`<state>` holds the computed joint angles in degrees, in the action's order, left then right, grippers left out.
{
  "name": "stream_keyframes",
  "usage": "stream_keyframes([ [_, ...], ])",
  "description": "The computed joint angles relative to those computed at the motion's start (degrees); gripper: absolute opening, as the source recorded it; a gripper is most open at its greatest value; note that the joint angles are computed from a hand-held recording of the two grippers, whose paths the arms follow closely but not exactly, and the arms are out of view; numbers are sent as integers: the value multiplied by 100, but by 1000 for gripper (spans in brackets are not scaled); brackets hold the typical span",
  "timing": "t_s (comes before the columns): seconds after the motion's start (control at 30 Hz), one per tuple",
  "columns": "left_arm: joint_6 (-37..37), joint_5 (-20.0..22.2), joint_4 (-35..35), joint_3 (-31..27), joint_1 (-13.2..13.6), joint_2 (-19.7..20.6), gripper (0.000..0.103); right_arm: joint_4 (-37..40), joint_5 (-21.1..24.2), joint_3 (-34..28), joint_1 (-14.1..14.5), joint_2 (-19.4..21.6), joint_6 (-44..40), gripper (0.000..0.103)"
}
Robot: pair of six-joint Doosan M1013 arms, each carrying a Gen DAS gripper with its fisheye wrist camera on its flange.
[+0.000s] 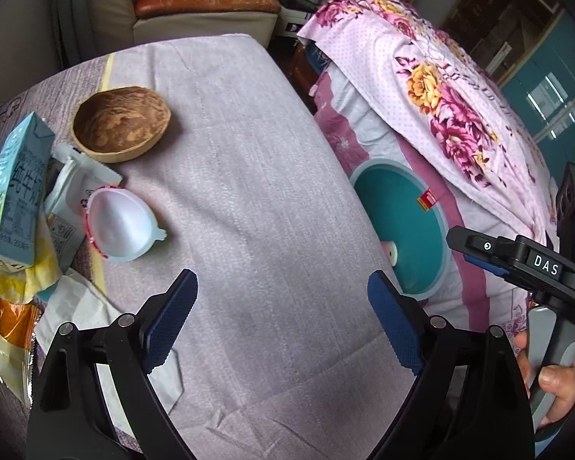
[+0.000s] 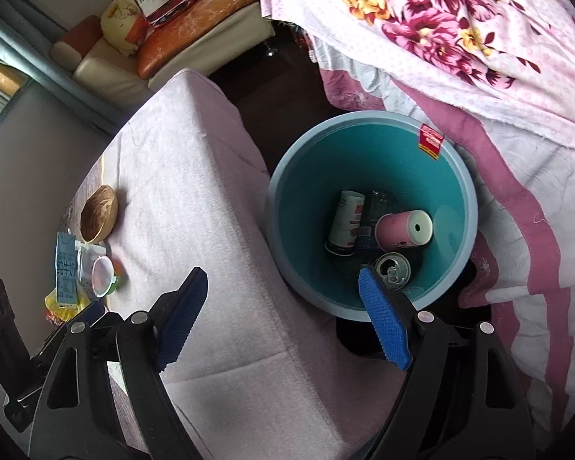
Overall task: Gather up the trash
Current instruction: 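Grasp the whole-milk carton with left tool while right tool grasps the wooden bowl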
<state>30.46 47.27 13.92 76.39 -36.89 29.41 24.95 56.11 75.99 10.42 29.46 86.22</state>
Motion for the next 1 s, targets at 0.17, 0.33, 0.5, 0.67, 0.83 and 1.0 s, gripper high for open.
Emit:
stream_keyframes([
  [0.17, -560, -119, 480, 460, 54, -382, 91, 19, 67, -63, 206, -21, -295, 78],
  [0.33, -1159, -98, 973, 871, 166, -739, 91, -43, 150, -189, 461, -3, -544, 77],
  [0.5, -1632, 15, 1341, 1224, 322, -1046, 91, -129, 225, -372, 695, 52, -727, 77],
  [0.67, -1646, 172, 1334, 1341, 485, -1156, 91, -133, 304, -577, 855, 142, -841, 77],
  [0.83, -1300, 255, 1131, 1314, 639, -1115, 91, -232, 468, -867, 957, 318, -730, 77],
  [1.0, -969, 266, 931, 1245, 773, -1021, 85, -294, 640, -1145, 1003, 518, -630, 77],
])
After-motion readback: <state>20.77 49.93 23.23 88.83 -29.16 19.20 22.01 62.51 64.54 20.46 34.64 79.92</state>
